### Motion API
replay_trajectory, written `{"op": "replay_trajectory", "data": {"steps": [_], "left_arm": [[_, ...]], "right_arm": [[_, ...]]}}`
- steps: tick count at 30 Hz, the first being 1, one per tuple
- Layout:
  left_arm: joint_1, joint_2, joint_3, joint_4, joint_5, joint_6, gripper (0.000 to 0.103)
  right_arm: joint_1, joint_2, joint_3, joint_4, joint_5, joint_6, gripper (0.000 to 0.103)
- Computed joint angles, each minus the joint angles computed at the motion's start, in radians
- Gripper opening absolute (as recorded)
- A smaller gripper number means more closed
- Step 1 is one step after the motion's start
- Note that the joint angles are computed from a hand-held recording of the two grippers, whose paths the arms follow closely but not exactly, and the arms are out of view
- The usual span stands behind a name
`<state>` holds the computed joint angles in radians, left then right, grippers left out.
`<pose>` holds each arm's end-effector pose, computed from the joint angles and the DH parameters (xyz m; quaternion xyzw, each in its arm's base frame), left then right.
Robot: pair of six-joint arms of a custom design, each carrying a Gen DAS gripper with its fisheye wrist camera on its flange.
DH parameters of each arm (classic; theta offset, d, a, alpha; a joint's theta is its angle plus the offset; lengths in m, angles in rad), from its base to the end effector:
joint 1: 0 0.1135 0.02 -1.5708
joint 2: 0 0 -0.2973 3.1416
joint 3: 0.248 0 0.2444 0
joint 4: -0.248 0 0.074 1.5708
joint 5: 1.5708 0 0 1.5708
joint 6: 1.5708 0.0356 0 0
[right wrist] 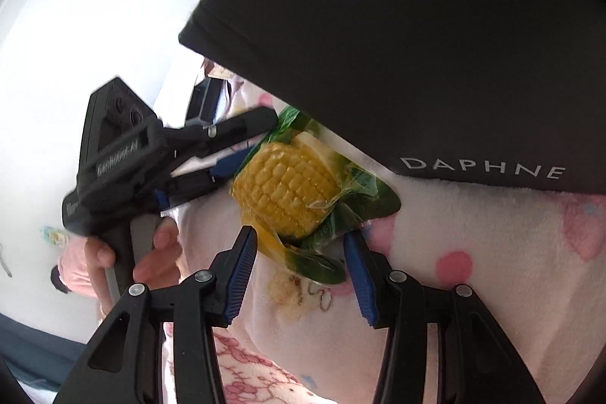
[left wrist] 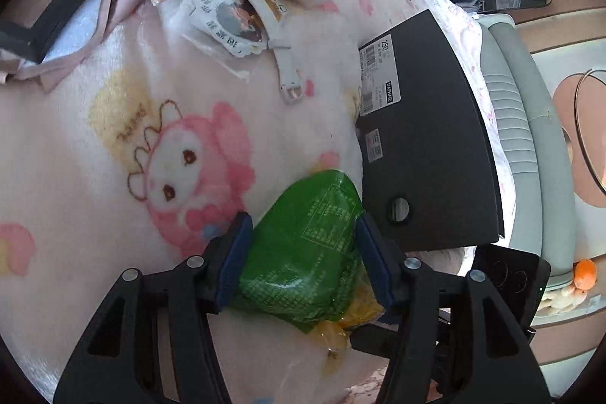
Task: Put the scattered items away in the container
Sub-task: 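Carry the corn toy along the box side toward its opening with the left gripper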
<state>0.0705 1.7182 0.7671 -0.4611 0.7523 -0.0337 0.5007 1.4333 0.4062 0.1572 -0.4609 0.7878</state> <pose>0.2669 -0.0055 0.1508 -0.0192 0.9274 -0.3648 0.0804 0.1867 0.1202 0.1553 0.0532 0.9162 0.3723 0.1384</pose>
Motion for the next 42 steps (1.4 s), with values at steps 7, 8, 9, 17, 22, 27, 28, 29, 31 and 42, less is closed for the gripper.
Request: {"op": "replay_trajectory", "data": {"steps": [7, 8, 9, 17, 22, 27, 28, 29, 31, 42], "left_arm": [[-0.024, -0.129, -0.026, -0.087, 0.04, -0.045, 0.056], [-0.036, -0.148, -0.03, -0.087, 0.027, -0.06, 0.056], [-0.041, -0.159, -0.03, -0.084, 0.01, -0.074, 0.056], [0.148, 0.077, 0.099, -0.114, 0.065, 0.034, 0.056], [0.111, 0.093, 0.079, -0.083, 0.059, 0.003, 0.058], [0.036, 0.095, 0.084, -0.085, 0.006, -0.008, 0.062], [0.021, 0.075, 0.072, -0.075, -0.014, -0.012, 0.062], [0.018, 0.058, 0.063, -0.074, -0.018, -0.012, 0.062], [0.033, 0.032, 0.056, -0.103, -0.002, -0.003, 0.061], [0.052, -0.198, -0.063, -0.257, 0.035, 0.053, 0.056]], "right_arm": [[0.037, -0.13, -0.001, -0.039, 0.042, 0.023, 0.046], [0.041, -0.151, 0.003, -0.061, 0.055, 0.022, 0.046], [0.048, -0.169, 0.012, -0.094, 0.076, 0.014, 0.046], [0.052, -0.148, -0.031, -0.097, 0.095, 0.0, 0.046], [0.042, -0.067, -0.027, -0.018, 0.073, 0.008, 0.047], [0.065, 0.042, -0.046, 0.084, 0.09, 0.044, 0.048], [0.07, 0.05, -0.049, 0.097, 0.097, 0.051, 0.049], [0.071, 0.053, -0.051, 0.106, 0.098, 0.059, 0.05], [0.067, 0.05, -0.062, 0.124, 0.091, 0.076, 0.052], [0.028, -0.174, -0.096, -0.006, 0.119, 0.003, 0.052]]}}
